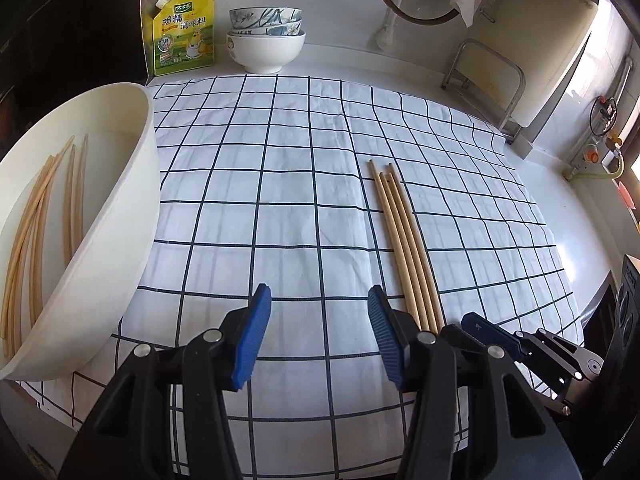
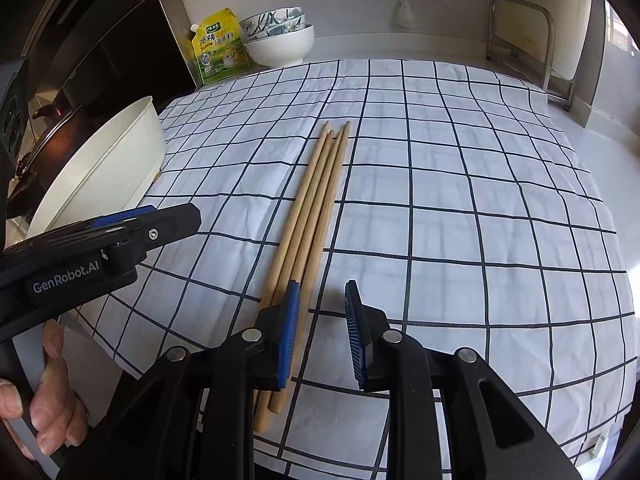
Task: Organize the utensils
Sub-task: 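Pull one chopstick away from the bundle with the right tool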
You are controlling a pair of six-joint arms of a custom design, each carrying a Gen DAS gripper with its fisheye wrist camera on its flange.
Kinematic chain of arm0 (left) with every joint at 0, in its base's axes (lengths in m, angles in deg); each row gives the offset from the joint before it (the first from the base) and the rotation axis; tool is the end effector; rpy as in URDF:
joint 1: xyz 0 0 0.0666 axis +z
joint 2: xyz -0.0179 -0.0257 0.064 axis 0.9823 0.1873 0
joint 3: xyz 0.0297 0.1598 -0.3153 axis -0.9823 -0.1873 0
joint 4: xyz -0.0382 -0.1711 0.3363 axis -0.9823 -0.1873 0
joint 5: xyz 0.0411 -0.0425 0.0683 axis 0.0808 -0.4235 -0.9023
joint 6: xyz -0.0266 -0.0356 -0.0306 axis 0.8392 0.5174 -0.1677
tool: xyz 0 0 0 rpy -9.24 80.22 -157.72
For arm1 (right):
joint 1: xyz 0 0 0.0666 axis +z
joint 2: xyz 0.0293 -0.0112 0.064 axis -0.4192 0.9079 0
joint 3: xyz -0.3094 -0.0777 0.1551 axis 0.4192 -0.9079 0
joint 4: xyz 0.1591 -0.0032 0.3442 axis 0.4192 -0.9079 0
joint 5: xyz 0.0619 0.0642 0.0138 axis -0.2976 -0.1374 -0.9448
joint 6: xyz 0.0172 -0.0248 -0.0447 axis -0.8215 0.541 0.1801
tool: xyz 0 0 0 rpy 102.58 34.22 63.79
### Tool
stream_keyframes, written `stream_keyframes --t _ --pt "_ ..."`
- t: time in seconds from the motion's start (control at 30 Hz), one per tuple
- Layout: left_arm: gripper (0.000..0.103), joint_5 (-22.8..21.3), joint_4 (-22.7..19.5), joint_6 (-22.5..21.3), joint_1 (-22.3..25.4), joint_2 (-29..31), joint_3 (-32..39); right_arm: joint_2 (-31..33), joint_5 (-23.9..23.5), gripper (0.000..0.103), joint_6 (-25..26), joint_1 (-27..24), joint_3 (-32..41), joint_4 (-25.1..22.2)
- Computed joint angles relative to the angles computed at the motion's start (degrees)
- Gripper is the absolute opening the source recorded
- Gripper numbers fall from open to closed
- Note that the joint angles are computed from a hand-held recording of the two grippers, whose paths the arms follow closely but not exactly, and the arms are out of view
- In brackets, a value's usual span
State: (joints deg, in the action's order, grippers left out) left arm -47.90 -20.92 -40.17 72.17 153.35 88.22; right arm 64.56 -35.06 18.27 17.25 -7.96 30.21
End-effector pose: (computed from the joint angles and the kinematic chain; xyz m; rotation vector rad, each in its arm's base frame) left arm 0.4366 -0.0661 0.3819 0.6023 2.5125 -0.3895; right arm 0.3431 0.2909 0.3530 0.3646 2.5065 0.1489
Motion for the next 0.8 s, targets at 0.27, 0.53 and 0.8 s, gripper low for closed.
stream_keyframes --t 0.27,0.53,0.8 --pt "0.05 -0.1 -0.1 -0.1 0.1 0.3 -0.1 2.1 1.8 0.022 1.0 -0.1 2.1 -2.0" --pt "0.05 -0.5 -0.2 -0.3 -0.3 0.3 -0.4 3.0 2.9 0.008 1.6 -0.2 3.1 -3.9" --pt "0.05 -0.7 -0.3 -1.3 -1.0 0.0 -1.1 1.6 3.3 0.007 1.1 -0.5 1.7 -3.9"
